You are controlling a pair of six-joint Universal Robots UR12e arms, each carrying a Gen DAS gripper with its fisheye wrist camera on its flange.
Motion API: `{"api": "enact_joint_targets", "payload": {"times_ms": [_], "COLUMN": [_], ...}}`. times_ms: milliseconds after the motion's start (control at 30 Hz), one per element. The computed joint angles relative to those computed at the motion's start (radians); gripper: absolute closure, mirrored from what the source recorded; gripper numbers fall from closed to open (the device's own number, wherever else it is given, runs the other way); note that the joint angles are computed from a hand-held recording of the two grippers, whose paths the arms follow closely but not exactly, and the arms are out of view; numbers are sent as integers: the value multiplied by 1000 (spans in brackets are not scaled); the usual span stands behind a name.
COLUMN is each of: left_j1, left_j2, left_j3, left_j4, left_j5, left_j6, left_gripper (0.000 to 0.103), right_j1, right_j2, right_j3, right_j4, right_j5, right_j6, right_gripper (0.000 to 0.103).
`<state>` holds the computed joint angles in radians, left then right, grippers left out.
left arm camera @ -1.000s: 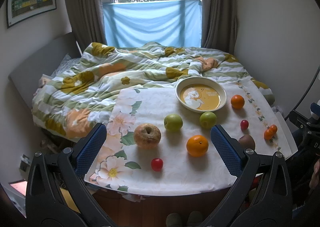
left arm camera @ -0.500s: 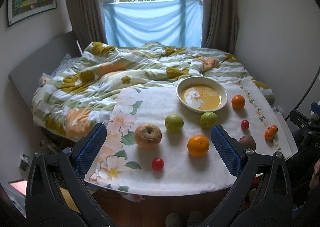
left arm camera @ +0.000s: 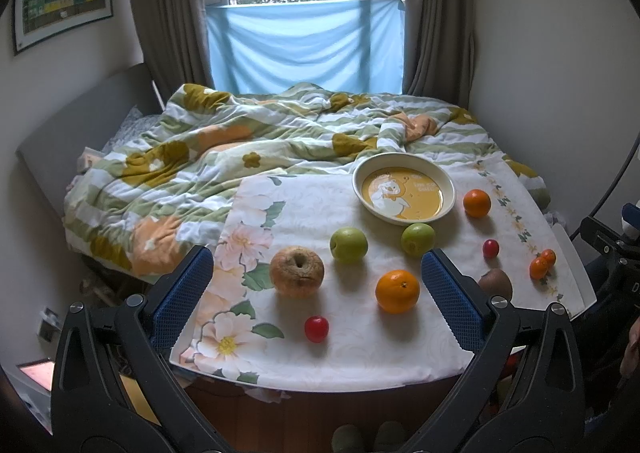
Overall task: Organize fruits
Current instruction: 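Grasp the red cherry tomato with the left tool while the right tool grasps the kiwi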
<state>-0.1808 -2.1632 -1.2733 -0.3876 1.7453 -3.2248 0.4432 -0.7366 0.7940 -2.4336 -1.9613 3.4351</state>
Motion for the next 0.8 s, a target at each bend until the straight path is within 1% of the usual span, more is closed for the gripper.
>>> {"api": "enact_joint_targets", "payload": {"times_ms": [233,300,367,533,700,800], "left_j1": [1,1,3,0,1,2], "left_j2": [-5,-6,-9,-21,-40,-53], "left_j3": [7,8,11,15,8,0], "left_j4": [-7,-9,-22,-63,-112,-114], "left_j5": [-9,-9,-10,16,16,25], "left_j6": [-5,-5,-6,-20,-51,-64], "left_gripper": [0,0,0,0,0,0], "right_j1": [1,0,-1,-4,-15,-23], "right_j2": [7,9,5,14,16,19], "right_j3": [-14,-15,-2,2,36,60], "right_j4": [7,5,-3,21,25,15], "right_j5": [6,18,32,46,101,136], "right_j6": [-3,-5,-9,-31,-33,-15], "right_gripper": [0,0,0,0,0,0]}}
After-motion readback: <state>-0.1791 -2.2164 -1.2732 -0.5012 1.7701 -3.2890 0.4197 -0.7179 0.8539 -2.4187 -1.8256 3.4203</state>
